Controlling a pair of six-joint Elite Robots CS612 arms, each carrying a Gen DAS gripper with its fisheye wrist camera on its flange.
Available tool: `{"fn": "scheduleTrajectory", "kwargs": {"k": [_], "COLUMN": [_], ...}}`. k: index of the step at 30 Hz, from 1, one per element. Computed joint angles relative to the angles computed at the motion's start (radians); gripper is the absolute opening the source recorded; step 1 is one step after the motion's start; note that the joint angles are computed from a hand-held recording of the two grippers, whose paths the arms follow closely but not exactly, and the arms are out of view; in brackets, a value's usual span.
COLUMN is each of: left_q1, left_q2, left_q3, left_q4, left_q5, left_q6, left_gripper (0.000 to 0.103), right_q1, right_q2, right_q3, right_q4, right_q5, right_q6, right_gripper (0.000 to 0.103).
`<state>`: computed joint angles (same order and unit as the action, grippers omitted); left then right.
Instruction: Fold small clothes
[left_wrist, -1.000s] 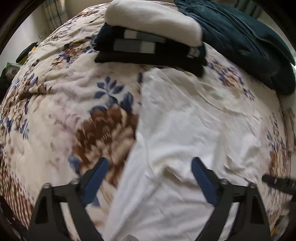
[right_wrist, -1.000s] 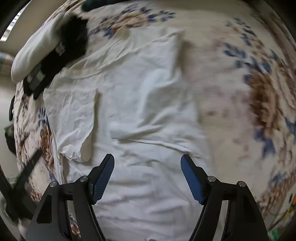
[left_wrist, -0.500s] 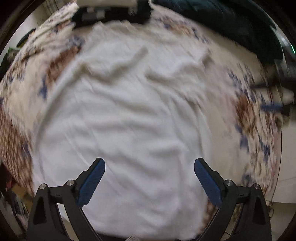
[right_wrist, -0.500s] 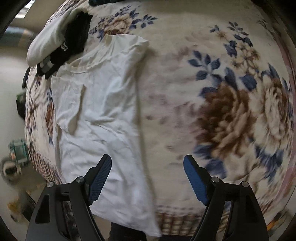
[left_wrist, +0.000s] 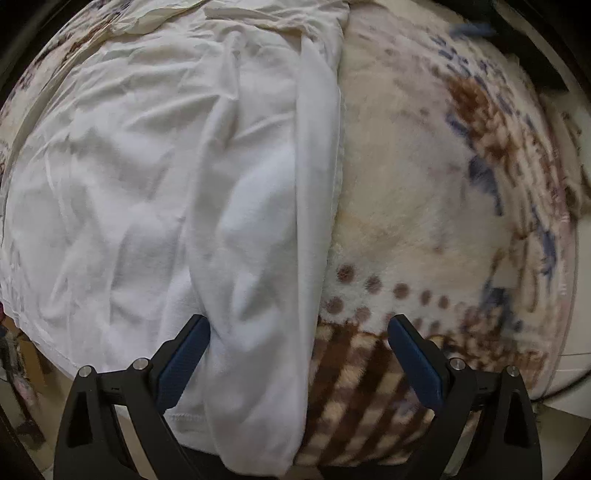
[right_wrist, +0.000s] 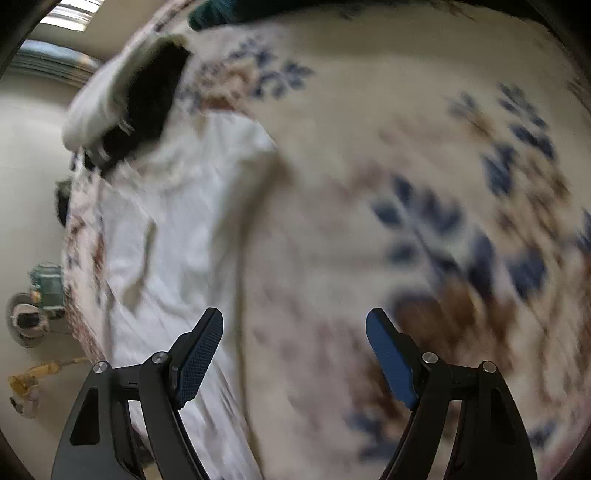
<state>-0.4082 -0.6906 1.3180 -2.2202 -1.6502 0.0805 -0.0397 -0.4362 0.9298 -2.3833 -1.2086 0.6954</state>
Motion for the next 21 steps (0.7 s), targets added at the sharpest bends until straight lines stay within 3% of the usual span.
{"fn": "scheduleTrajectory", "kwargs": {"k": [2, 4, 5, 6, 7, 8, 9, 10, 11, 12, 16, 21], "left_q1": [-0.001, 0.001, 0.001, 0.003, 0.006, 0.009, 0.016, 0.022, 0.030, 0.036, 0.062, 0.097], "left_q2": [0.005, 0.006, 0.004, 0.001, -0.001, -0.003, -0.005, -0.007, -0.010, -0.015, -0.038, -0.063], "left_q3": [0.004, 0.012, 0.021, 0.028, 0.034, 0.037, 0.039, 0.038, 0.037, 0.042, 0.047, 0.020], "left_q4": [-0.016, -0.048, -0.075, -0.099, -0.121, -0.136, -0.147, -0.152, -0.163, -0.182, -0.213, -0.212], "left_q5": [0.010, 0.007, 0.015, 0.023, 0.033, 0.036, 0.028, 0.021, 0.013, 0.006, -0.018, -0.039], "left_q6": [-0.003, -0.006, -0.009, -0.013, -0.018, -0.027, -0.041, -0.056, -0.065, -0.071, -0.069, -0.083], "left_gripper": [0.098, 0.087, 0.071, 0.047, 0.035, 0.020, 0.011, 0.007, 0.006, 0.006, 0.005, 0.004], "right_q1": [-0.001, 0.000, -0.004, -0.002, -0.004, -0.005, -0.002, 0.001, 0.004, 0.009, 0.016, 0.027], "right_q2": [0.059, 0.111, 0.153, 0.175, 0.204, 0.222, 0.234, 0.244, 0.251, 0.251, 0.234, 0.217], "right_q3": [-0.097, -0.182, -0.247, -0.285, -0.325, -0.344, -0.361, -0.380, -0.398, -0.408, -0.413, -0.472], "right_q4": [0.025, 0.058, 0.082, 0.098, 0.096, 0.070, 0.052, 0.054, 0.068, 0.076, 0.095, 0.192], "right_q5": [0.015, 0.033, 0.070, 0.082, 0.107, 0.131, 0.133, 0.132, 0.125, 0.108, 0.075, 0.028], "right_q6": [-0.001, 0.024, 0.048, 0.066, 0.095, 0.119, 0.139, 0.146, 0.140, 0.136, 0.117, 0.032], "right_gripper": [0.081, 0.081, 0.081, 0.081, 0.081, 0.073, 0.053, 0.041, 0.019, 0.013, 0.008, 0.006]}}
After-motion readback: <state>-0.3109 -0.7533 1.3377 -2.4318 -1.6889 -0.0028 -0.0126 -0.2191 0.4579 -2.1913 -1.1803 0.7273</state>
